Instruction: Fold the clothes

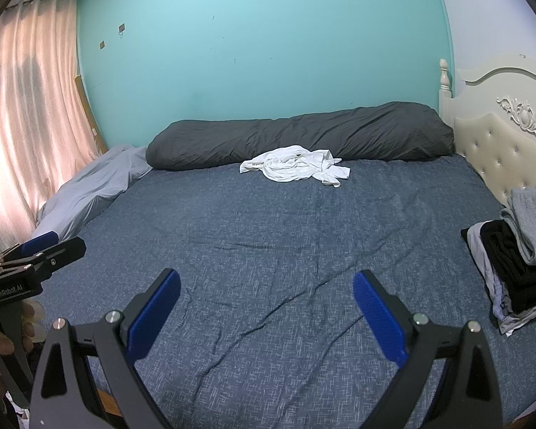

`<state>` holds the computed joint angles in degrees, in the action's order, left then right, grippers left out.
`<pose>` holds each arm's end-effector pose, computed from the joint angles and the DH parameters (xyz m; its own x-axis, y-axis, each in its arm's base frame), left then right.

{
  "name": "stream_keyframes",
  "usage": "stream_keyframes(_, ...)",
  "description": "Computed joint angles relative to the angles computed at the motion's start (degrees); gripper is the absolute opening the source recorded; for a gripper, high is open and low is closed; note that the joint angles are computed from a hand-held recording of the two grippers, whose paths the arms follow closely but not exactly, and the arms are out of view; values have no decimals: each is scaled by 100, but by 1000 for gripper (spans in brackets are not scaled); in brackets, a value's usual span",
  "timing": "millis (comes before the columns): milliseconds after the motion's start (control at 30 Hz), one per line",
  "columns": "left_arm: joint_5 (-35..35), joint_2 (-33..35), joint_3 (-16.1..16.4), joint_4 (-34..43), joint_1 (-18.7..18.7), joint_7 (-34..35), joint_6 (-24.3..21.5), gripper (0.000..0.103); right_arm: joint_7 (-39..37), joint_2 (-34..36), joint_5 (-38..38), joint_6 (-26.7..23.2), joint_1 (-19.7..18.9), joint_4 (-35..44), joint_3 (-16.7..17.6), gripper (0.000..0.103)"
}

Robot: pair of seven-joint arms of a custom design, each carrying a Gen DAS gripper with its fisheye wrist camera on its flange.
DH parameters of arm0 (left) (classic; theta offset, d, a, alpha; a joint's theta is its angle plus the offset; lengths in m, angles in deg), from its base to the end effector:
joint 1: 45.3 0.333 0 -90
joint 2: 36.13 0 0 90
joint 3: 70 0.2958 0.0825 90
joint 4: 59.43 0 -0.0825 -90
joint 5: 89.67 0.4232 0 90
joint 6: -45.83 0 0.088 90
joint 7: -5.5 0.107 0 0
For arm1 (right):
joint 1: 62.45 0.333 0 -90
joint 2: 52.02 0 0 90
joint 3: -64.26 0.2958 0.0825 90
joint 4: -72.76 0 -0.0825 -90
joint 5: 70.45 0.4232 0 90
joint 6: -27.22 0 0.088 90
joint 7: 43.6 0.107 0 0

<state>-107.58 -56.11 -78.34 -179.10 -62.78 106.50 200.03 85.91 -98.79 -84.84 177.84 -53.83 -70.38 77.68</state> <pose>0.4915 -0.2392 0.6555 -0.4773 -0.8729 0.1015 -0.5413 0.2011 -0.8164 0.3757 0.1809 0.6279 -0.0517 -0.9874 -0.1496 -0.5502 0.1532 -0.8209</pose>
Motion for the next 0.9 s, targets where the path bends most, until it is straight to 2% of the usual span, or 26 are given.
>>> stream_keyframes(900,215,58,-64,7,69,-258,123,103,-108,-13,39,-32,5,-8,-100,98)
